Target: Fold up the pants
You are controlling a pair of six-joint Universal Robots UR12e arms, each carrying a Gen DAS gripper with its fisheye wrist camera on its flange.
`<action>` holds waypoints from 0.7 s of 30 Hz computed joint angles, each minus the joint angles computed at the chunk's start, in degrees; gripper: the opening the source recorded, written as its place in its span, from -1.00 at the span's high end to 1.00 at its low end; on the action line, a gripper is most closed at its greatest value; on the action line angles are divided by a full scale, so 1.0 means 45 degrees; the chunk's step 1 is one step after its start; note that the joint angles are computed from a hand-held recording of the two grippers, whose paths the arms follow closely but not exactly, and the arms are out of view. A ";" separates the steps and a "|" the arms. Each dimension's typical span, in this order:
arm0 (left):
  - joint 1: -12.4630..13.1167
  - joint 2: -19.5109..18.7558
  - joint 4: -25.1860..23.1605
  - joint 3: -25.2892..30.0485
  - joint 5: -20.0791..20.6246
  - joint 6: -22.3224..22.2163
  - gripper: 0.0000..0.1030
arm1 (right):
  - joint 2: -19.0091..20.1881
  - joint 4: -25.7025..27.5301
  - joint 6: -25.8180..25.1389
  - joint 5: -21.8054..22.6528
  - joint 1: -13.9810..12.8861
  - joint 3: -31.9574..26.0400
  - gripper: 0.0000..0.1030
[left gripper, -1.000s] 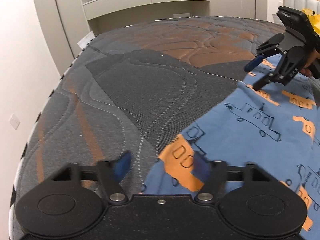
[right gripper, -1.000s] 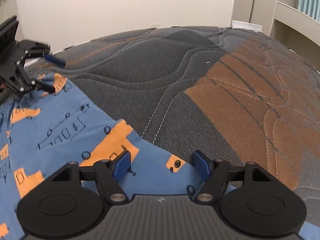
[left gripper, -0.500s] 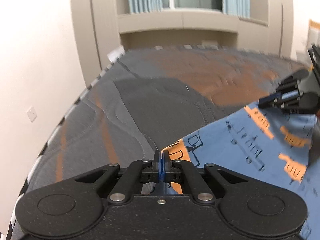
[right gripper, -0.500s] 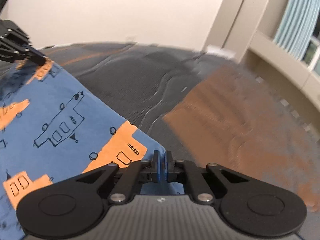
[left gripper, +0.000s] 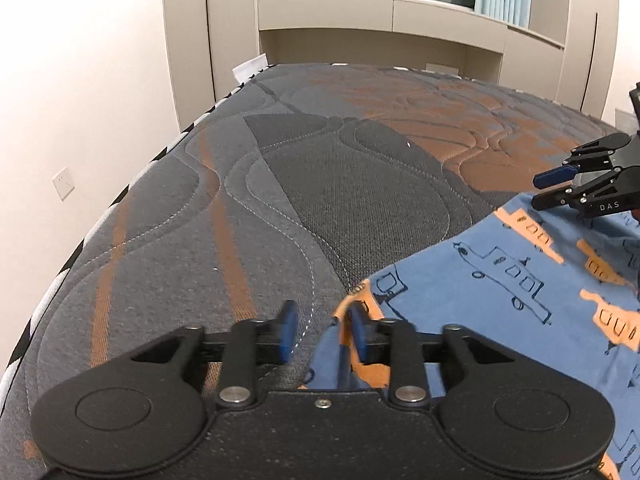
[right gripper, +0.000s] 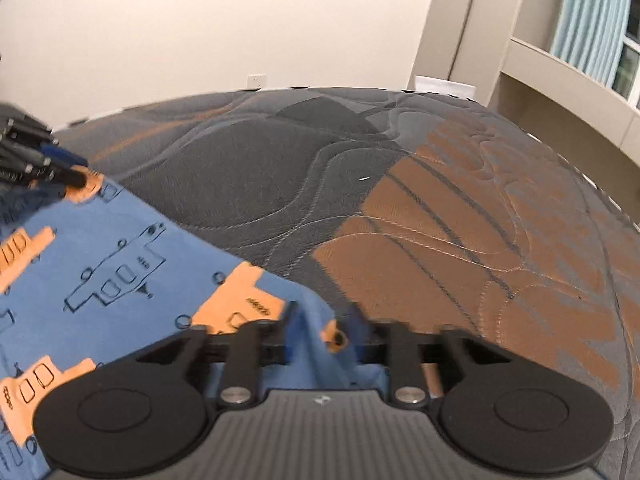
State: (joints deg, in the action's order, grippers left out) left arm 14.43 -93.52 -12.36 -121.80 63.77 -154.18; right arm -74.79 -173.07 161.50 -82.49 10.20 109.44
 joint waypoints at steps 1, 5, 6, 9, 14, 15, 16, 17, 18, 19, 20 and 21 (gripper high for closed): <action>0.0026 -0.0006 -0.0046 0.0007 -0.0087 0.0017 0.27 | 0.0002 0.0048 0.0132 0.0237 -0.0109 -0.0033 0.08; -0.0015 -0.0038 -0.0757 0.0177 0.0172 0.0132 0.38 | 0.0206 0.0440 0.1241 0.1309 -0.0485 -0.0222 0.12; 0.0013 -0.0044 -0.0952 0.0207 0.0085 0.0191 0.73 | 0.0281 0.0667 0.1269 0.1519 -0.0516 -0.0311 0.28; -0.0010 0.0062 -0.0950 0.0125 0.0027 0.0120 1.00 | 0.0309 0.0361 0.1190 0.1718 -0.0435 -0.0211 0.86; 0.0063 0.0636 0.0747 -0.0501 -0.0428 -0.0002 1.00 | -0.0195 -0.1131 0.1096 0.0502 0.0024 0.0463 0.91; 0.0146 0.0796 0.1187 -0.0682 -0.0662 0.0018 1.00 | -0.0378 -0.1715 0.1191 0.0326 0.0082 0.0739 0.91; 0.0249 0.0980 0.1539 -0.0855 -0.0955 0.0039 1.00 | -0.0632 -0.2364 0.1374 0.0070 0.0159 0.1099 0.92; 0.0374 0.1185 0.1749 -0.1014 -0.1284 0.0005 1.00 | -0.0841 -0.2805 0.1445 -0.0088 0.0232 0.1381 0.92; 0.0520 0.1386 0.1881 -0.1165 -0.1646 -0.0072 1.00 | -0.1120 -0.3359 0.1378 -0.0358 0.0337 0.1769 0.92; 0.0692 0.1631 0.1959 -0.1347 -0.2061 -0.0125 1.00 | -0.1370 -0.3704 0.1249 -0.0663 0.0460 0.2077 0.93; 0.0799 0.1845 0.1983 -0.1494 -0.2323 -0.0111 1.00 | -0.1668 -0.4026 0.1089 -0.0873 0.0575 0.2432 0.93; 0.0926 0.2096 0.2018 -0.1684 -0.2605 -0.0047 1.00 | -0.1935 -0.4414 0.0949 -0.1107 0.0713 0.2786 0.93</action>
